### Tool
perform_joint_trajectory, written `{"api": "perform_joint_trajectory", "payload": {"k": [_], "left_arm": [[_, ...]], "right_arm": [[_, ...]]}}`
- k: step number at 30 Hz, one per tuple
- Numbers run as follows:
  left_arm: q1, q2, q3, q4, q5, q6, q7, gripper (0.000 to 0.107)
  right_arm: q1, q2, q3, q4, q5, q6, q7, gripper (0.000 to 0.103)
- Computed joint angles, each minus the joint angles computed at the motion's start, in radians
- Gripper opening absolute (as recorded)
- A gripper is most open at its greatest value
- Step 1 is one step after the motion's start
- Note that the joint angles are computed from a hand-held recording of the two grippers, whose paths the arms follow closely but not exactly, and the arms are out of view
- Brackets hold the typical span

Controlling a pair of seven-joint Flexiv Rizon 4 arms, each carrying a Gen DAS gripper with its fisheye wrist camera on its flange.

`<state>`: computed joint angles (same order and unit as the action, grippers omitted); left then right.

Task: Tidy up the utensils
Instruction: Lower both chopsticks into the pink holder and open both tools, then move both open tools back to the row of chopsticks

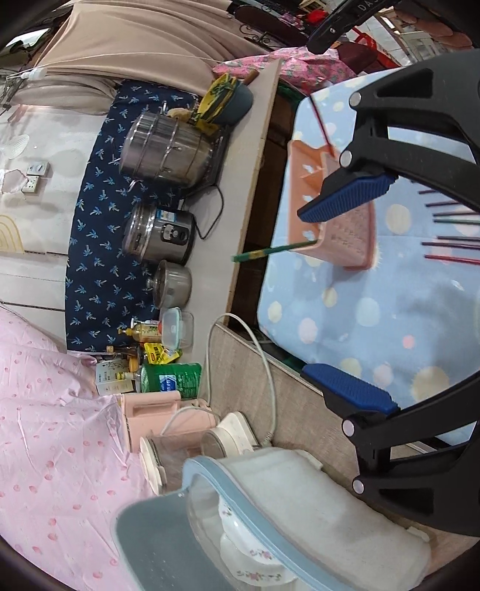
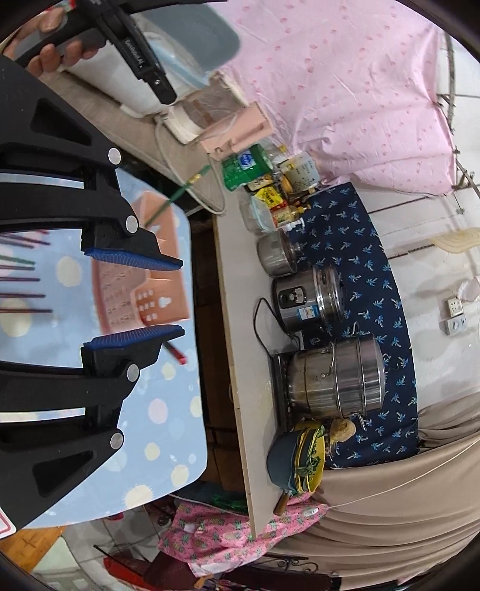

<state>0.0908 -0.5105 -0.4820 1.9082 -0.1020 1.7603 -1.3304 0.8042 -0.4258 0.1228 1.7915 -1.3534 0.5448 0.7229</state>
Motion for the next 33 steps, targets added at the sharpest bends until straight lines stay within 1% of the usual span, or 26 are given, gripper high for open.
{"api": "perform_joint_trajectory", "payload": {"k": [2, 7, 10, 14, 16, 19, 22, 24, 29, 33], "left_arm": [[0.03, 0.018, -0.018, 0.052, 0.015, 0.016, -0.001, 0.076], [0.106, 0.049, -0.059, 0.167, 0.048, 0.023, -0.018, 0.076], [0.125, 0.057, -0.059, 0.222, 0.067, 0.022, -0.027, 0.076], [0.12, 0.065, -0.029, 0.288, 0.097, 0.043, -0.031, 0.076], [0.107, 0.069, -0.002, 0.319, 0.117, 0.058, -0.033, 0.076], [0.113, 0.071, 0.009, 0.358, 0.146, 0.068, -0.037, 0.076], [0.13, 0.072, 0.001, 0.391, 0.171, 0.063, -0.037, 0.076], [0.129, 0.072, 0.009, 0.409, 0.182, 0.067, -0.034, 0.077], [0.149, 0.06, 0.004, 0.454, 0.205, 0.073, -0.034, 0.078], [0.129, 0.047, 0.033, 0.473, 0.213, 0.077, -0.031, 0.078]], "right_arm": [[0.023, -0.012, 0.013, 0.0, 0.02, -0.023, 0.001, 0.032], [0.062, -0.036, 0.035, 0.019, 0.07, -0.009, 0.042, 0.032], [0.092, -0.059, 0.041, 0.018, 0.112, -0.018, 0.049, 0.032], [0.132, -0.087, 0.047, 0.018, 0.164, -0.028, 0.056, 0.032], [0.153, -0.104, 0.05, 0.011, 0.196, -0.042, 0.052, 0.032], [0.178, -0.121, 0.049, 0.012, 0.223, -0.04, 0.068, 0.032], [0.204, -0.144, 0.051, 0.006, 0.251, -0.044, 0.075, 0.032], [0.218, -0.16, 0.05, 0.0, 0.27, -0.042, 0.075, 0.032], [0.24, -0.191, 0.047, 0.001, 0.307, -0.008, 0.103, 0.032], [0.255, -0.216, 0.042, -0.005, 0.338, 0.009, 0.104, 0.032]]}}
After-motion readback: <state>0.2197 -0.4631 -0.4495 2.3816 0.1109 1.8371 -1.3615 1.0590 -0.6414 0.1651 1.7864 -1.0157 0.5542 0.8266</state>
